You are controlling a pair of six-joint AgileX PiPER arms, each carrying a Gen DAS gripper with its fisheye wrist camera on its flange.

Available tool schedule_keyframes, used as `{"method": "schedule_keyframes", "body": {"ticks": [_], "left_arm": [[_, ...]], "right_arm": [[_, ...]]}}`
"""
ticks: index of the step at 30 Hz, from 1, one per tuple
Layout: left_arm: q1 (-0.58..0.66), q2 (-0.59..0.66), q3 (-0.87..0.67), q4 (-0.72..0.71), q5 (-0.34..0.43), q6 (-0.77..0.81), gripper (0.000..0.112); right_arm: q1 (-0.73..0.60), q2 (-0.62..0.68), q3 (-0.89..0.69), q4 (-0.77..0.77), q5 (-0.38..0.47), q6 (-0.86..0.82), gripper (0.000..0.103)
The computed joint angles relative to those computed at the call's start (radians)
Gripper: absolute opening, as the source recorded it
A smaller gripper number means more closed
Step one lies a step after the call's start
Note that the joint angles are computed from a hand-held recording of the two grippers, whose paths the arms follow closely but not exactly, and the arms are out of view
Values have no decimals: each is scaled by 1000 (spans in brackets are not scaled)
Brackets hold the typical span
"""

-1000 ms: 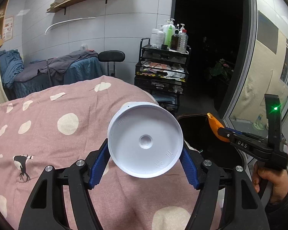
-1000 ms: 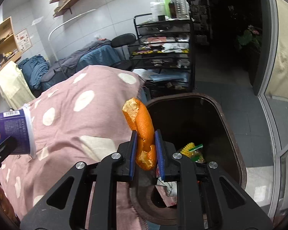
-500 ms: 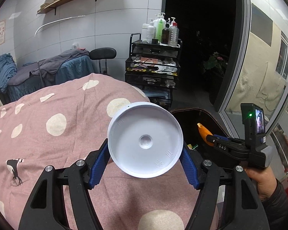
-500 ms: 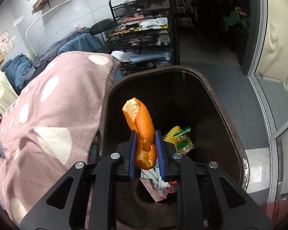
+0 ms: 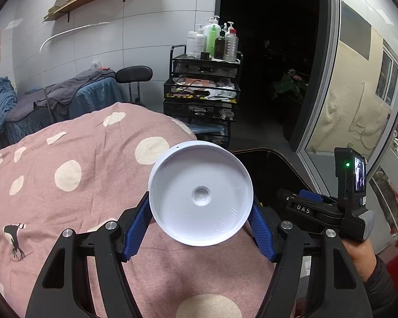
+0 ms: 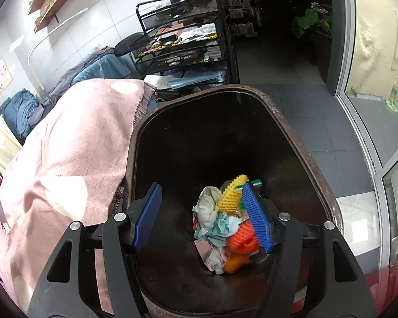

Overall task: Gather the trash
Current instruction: 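Lower the purple tub into the bin and open the left tool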

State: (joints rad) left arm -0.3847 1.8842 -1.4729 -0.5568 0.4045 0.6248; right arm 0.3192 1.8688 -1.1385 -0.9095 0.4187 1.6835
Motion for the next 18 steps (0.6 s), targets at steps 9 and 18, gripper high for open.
{"method": "schedule_keyframes", "body": {"ticks": [9, 18], "left_arm": [[-55, 58, -98, 34, 71, -29, 68], [-125, 156, -244, 119, 163, -112, 68]], "right_arm": [[48, -69, 55, -222, 146, 282, 79], [56, -136, 117, -288, 270, 406, 87]]}}
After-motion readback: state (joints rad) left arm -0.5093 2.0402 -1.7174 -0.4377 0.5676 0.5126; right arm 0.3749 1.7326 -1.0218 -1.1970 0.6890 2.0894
